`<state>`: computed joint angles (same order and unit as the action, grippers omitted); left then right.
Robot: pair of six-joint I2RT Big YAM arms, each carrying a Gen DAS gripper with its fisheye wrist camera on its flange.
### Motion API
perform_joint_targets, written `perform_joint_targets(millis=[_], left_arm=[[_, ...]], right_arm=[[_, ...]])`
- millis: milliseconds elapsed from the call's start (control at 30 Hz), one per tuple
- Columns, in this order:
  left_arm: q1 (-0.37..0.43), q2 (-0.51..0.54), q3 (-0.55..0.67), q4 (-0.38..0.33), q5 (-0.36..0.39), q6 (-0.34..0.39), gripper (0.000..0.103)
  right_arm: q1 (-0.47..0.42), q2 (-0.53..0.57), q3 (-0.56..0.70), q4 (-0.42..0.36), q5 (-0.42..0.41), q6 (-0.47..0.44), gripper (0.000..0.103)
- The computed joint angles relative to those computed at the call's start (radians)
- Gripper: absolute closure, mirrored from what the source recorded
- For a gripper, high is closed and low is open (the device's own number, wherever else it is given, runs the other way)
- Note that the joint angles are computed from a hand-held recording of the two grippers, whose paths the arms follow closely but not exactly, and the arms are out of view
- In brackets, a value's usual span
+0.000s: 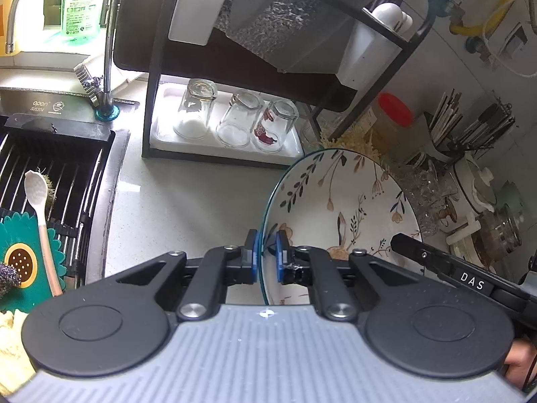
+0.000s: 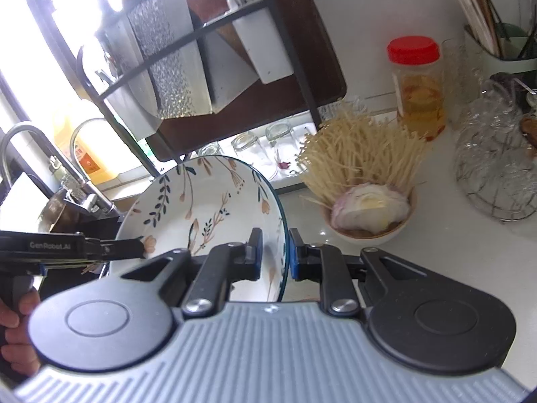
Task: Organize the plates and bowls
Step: 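Lift the floral plate with the left gripper over the stacked white plates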
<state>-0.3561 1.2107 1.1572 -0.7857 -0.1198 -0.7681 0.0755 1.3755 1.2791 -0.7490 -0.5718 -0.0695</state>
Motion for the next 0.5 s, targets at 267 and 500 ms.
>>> perform_joint_targets(millis=[267,500], left_arm=[[-0.088,0.035,0.014,-0.003,-0.039,-0.042,0.09],[-0.143,0.108,0.033,-0.001,-0.028,-0.077,0.088]], right_arm=[[-0.079,-0.043,-0.052,0.002,-0.038,-0.029,0.084],[-0.143,-0.06,-0.103,0.021,-0.033,-0.051,0.084]])
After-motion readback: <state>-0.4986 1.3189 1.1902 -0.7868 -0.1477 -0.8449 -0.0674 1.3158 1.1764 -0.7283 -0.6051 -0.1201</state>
